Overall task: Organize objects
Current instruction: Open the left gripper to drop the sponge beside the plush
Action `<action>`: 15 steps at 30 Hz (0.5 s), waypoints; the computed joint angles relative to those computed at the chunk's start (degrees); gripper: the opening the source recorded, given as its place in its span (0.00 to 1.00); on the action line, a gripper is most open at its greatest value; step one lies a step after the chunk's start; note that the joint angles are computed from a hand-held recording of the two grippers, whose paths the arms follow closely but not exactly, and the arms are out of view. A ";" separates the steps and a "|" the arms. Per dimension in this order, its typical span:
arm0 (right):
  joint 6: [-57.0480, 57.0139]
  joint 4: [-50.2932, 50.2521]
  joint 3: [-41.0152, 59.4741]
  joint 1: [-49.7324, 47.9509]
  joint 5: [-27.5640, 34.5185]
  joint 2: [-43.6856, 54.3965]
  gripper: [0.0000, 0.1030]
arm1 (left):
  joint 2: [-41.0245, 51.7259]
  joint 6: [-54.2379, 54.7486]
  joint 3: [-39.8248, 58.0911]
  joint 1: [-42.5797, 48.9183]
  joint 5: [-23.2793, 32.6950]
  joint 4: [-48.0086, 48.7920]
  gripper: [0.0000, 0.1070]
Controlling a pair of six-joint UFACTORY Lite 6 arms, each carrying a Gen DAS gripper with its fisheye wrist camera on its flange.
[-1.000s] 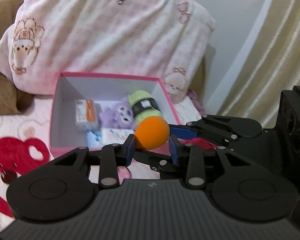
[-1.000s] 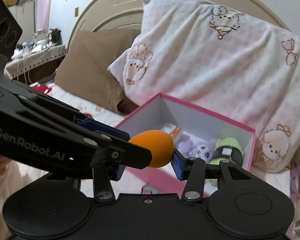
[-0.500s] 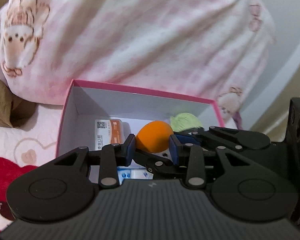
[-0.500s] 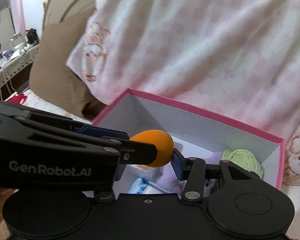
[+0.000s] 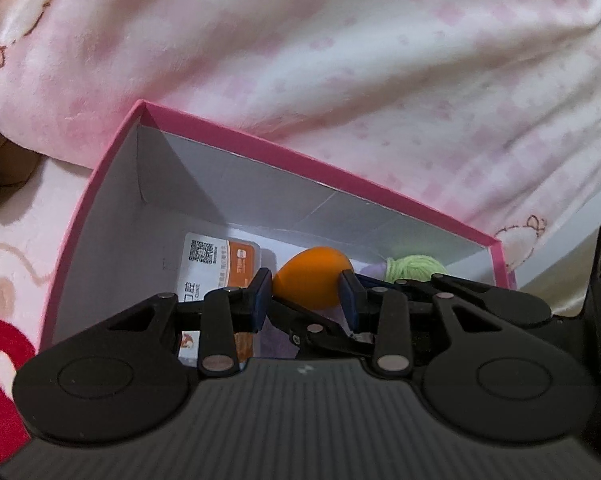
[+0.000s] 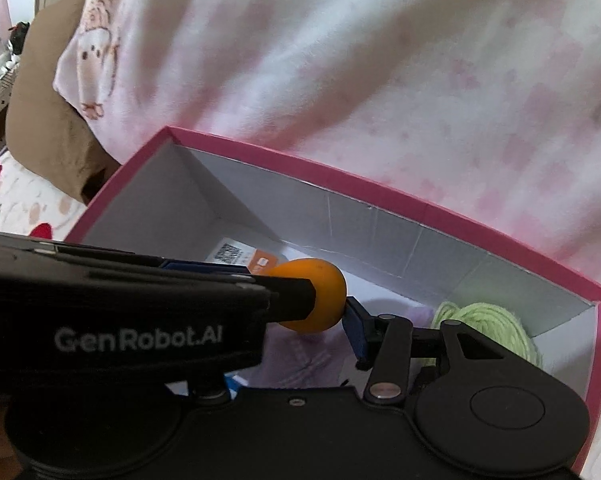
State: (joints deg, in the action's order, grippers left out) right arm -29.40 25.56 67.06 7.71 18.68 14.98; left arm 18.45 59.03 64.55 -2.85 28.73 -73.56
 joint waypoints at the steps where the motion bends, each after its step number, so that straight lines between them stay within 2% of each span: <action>1: 0.94 -0.75 0.53 0.10 0.01 0.52 0.52 | 0.18 -0.75 0.18 -0.27 -0.39 0.37 0.33; 7: 4.01 -3.56 0.48 0.76 -0.82 1.13 0.53 | 1.78 -5.83 2.22 -0.16 0.27 3.07 0.32; 11: 5.04 -3.76 -0.91 0.37 -2.06 -0.54 0.64 | 0.49 -12.67 2.12 -1.40 -2.64 9.04 0.36; 13: 2.04 0.18 -2.40 -0.59 -2.01 -2.77 0.67 | -2.08 -11.20 -0.42 -1.64 -3.98 7.23 0.41; 15: -4.16 6.13 -4.12 -1.80 -0.53 -5.26 0.67 | -4.60 -13.13 -2.12 -2.13 -5.10 9.71 0.42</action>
State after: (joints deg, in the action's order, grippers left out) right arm -33.56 31.69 62.94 5.91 18.15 9.72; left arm 13.86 45.90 62.44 -4.98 23.63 -63.84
